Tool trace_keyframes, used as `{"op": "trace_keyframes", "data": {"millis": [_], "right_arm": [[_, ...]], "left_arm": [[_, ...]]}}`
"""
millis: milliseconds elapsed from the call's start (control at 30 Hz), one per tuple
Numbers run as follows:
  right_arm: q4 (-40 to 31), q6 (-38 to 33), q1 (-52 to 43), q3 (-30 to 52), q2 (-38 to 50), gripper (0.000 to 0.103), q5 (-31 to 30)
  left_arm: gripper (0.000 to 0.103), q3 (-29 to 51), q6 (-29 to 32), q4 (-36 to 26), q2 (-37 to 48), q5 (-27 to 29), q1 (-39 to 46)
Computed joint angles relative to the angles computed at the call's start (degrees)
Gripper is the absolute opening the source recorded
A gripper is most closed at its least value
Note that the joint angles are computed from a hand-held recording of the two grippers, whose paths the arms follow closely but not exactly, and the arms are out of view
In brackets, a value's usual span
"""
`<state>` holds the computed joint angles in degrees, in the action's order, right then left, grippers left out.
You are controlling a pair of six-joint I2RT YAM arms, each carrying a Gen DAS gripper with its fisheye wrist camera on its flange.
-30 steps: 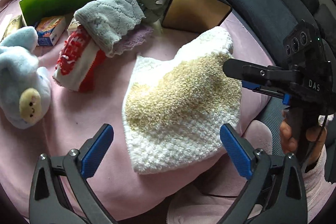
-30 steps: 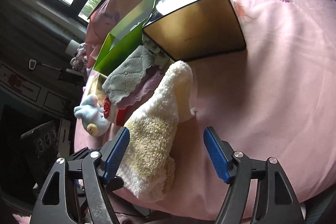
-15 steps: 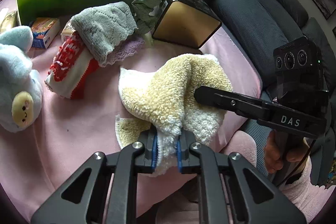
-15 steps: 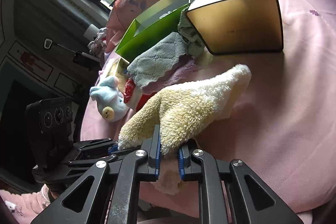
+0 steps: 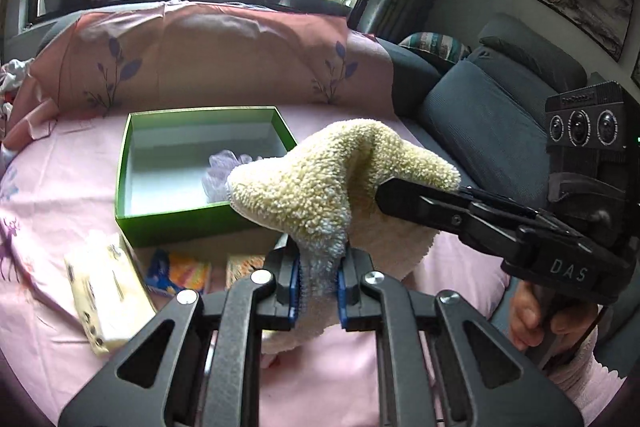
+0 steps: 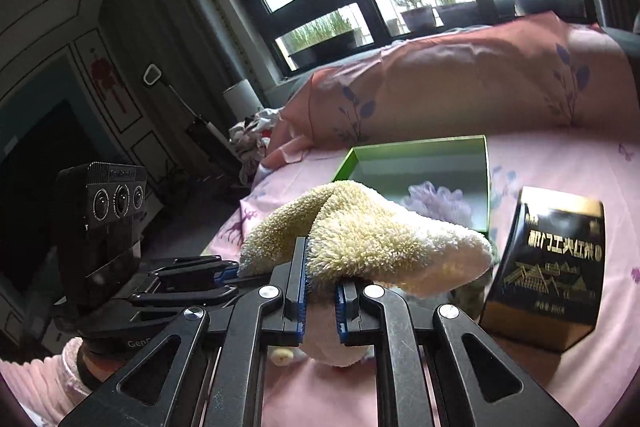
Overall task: Organize soft objects
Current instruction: 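Carry the cream towel over the green box and release it inside, then move the right gripper back toward the light-blue plush toy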
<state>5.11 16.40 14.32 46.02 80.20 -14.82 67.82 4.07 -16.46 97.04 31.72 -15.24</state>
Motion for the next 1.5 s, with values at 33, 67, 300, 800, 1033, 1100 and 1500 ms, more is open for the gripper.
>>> {"op": "trace_keyframes", "data": {"millis": [33, 67, 300, 800, 1033, 1100, 1500], "right_arm": [[-0.81, -0.77, 0.12, 3.32, 2.21, 0.012, 0.97], [-1.78, -1.52, 0.15, 6.58, 4.48, 0.012, 1.52], [-6.34, -2.24, -1.85, 27.26, 23.06, 0.012, 1.17], [-24.98, -0.82, -2.89, 64.61, 58.65, 0.013, 4.41], [-29.84, -0.91, -2.91, 65.52, 58.14, 0.018, 12.59], [-29.14, -0.53, -3.44, 63.14, 56.32, 0.036, 13.13], [-19.06, -0.14, -0.89, 34.97, 32.88, 0.088, 22.63]], "left_arm": [[0.013, 3.65, -0.27, -1.53, 1.76, -0.4, 0.36], [0.013, 6.93, -0.13, -3.07, 3.45, -0.9, 0.94], [0.013, 29.92, -1.09, -10.94, 19.83, -6.0, 2.48], [0.018, 73.55, -1.46, -33.33, 55.28, -15.91, 3.4], [0.067, 73.73, -1.88, -33.48, 55.35, -20.92, 3.25], [0.074, 70.52, -2.13, -31.95, 53.36, -20.21, 3.67], [0.102, 42.92, -1.33, -20.81, 32.68, -23.26, 3.41]]}}
